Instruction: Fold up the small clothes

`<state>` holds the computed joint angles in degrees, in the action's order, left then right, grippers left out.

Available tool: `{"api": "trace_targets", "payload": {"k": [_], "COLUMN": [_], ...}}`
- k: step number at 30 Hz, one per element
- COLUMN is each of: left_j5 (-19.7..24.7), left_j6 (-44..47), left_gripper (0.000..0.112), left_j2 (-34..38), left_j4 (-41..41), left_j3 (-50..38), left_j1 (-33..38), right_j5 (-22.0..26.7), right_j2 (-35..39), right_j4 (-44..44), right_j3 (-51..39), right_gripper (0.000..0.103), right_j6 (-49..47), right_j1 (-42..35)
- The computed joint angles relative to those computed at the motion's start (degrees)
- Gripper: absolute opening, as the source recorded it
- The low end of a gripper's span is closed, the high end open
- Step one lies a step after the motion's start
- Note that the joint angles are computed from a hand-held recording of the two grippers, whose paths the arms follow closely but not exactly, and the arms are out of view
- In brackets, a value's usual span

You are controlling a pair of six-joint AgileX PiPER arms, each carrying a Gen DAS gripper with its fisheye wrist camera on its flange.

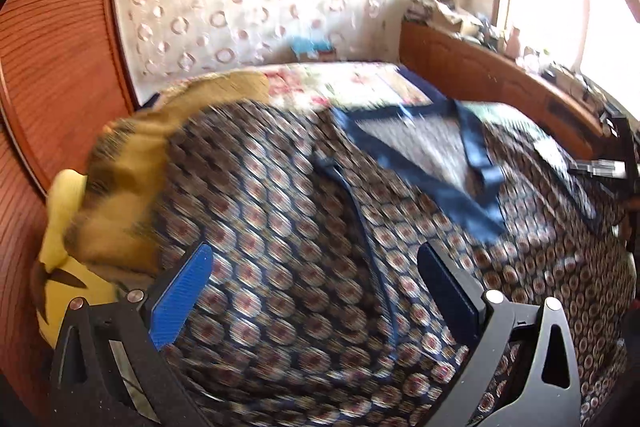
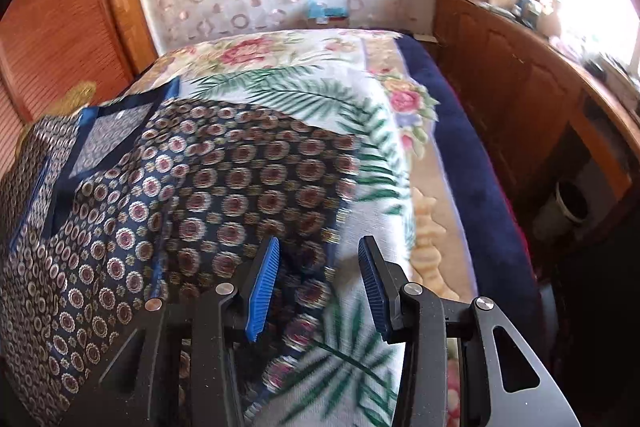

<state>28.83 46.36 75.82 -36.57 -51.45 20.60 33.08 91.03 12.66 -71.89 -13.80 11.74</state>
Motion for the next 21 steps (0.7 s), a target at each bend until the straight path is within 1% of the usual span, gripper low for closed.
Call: {"api": "trace_targets", "payload": {"k": [3,7,10,11,14,15,17,21], "left_j5": [2.83,6.63,7.83,8.41,8.58,8.5,8.24,8.82], "left_j6": [3.82,5.19,5.26,5.72,5.61,4.13,3.8,1.19], "left_gripper": [0.103,0.103,0.1,0.097,0.087,0.083,0.08,0.08], "left_j2": [2.32,6.53,9.4,10.24,12.91,14.17,15.56,18.56], "left_j4": [-3.17,-3.33,-3.29,-3.49,-3.01,-1.39,-0.66,1.93], "left_j3": [-4.25,-10.33,-13.73,-14.71,-17.09,-18.45,-19.64,-22.81], "left_j1": [3.98,8.38,10.55,11.61,12.45,12.27,12.12,12.05], "right_j5": [0.34,-0.52,-0.65,-0.99,-2.3,-2.55,-3.11,-2.9], "right_j2": [1.61,2.21,1.54,1.11,-0.89,-1.38,-2.23,-2.07], "right_j4": [-2.28,-3.87,1.56,1.87,5.57,5.98,5.35,2.17], "right_j3": [-1.95,-2.29,-1.75,-1.56,-0.18,0.03,0.35,-0.33], "right_gripper": [0.043,0.043,0.043,0.043,0.043,0.043,0.043,0.043], "right_j6": [1.48,3.02,-2.36,-2.87,-6.86,-7.22,-6.07,-2.44], "right_j1": [2.4,4.37,4.26,4.45,3.16,2.5,1.49,-1.35]}}
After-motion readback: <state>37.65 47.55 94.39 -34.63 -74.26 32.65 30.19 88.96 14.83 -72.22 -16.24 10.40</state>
